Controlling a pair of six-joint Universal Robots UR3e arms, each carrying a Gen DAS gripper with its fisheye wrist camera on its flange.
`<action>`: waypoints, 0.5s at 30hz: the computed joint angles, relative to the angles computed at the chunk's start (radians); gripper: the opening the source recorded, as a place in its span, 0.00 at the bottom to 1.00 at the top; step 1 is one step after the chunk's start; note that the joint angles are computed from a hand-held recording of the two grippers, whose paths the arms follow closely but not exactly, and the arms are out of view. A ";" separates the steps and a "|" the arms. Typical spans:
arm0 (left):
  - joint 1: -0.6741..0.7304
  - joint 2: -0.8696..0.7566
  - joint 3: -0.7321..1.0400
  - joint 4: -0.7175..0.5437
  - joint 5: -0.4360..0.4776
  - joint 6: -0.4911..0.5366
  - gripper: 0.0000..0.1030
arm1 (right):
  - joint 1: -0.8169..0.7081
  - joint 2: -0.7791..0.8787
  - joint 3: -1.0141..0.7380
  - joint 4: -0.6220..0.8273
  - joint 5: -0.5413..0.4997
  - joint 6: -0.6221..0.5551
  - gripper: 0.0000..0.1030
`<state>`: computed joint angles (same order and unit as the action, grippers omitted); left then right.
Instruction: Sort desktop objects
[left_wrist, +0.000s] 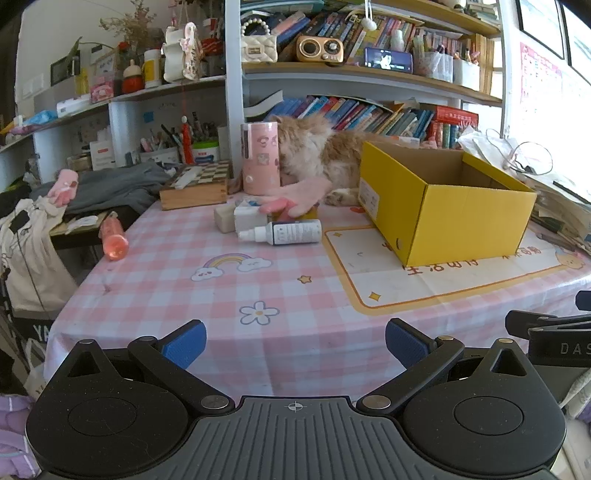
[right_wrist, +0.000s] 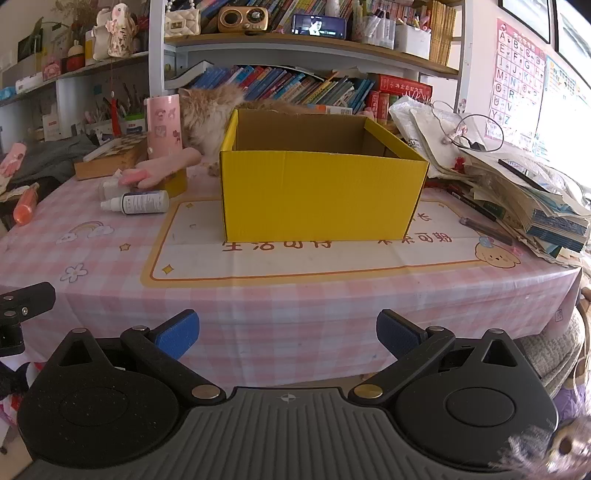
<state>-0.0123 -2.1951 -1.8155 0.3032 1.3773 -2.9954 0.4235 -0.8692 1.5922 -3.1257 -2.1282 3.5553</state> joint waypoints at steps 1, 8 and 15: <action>0.000 0.000 0.000 0.000 0.000 -0.001 1.00 | 0.000 0.000 0.001 -0.001 0.000 0.000 1.00; 0.003 -0.004 -0.006 0.017 0.006 -0.017 1.00 | 0.001 0.003 -0.005 0.005 -0.003 -0.001 1.00; 0.001 -0.006 -0.005 0.019 0.011 -0.022 1.00 | 0.000 0.005 -0.004 -0.001 0.002 -0.006 1.00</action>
<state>-0.0108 -2.2007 -1.8208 0.3223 1.3885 -3.0173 0.4233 -0.8645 1.5881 -3.1270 -2.1264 3.5493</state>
